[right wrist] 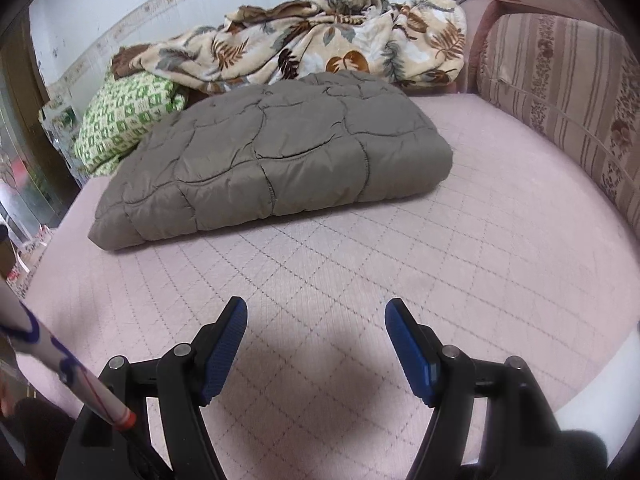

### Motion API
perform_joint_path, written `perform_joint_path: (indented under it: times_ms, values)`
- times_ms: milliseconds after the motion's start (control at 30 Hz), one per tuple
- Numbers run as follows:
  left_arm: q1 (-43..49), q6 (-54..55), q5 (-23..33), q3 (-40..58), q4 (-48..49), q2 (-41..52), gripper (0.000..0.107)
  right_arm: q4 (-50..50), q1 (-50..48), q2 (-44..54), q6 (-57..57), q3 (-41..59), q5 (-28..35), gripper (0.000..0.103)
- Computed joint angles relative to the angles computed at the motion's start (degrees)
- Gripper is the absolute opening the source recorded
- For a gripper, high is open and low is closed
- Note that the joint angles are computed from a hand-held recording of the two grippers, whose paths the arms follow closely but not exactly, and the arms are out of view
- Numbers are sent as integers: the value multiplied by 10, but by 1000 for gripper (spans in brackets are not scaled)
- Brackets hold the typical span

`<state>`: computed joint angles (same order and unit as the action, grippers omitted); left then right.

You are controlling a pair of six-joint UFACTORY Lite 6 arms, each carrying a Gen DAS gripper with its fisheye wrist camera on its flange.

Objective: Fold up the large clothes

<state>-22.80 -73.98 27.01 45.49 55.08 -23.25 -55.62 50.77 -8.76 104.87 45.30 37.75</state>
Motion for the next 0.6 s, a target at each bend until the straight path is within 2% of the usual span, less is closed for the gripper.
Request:
perform_joint_path:
  times_ms: [167,333,467,600]
  values:
    - [-109,-76,108,-22,43,-32,93,-29,38,-54,73,-57,25,76]
    - [-212,-116,259,12,72,-15,93,-34,67,-96,120,-105,43,77]
    - [-235,-154,300,8,85,-43,93,-37,76,-123,144,-131,46,77]
    - [-235,-122,295,18,59,-48,94,-42,87,-132,153,-136,53,77]
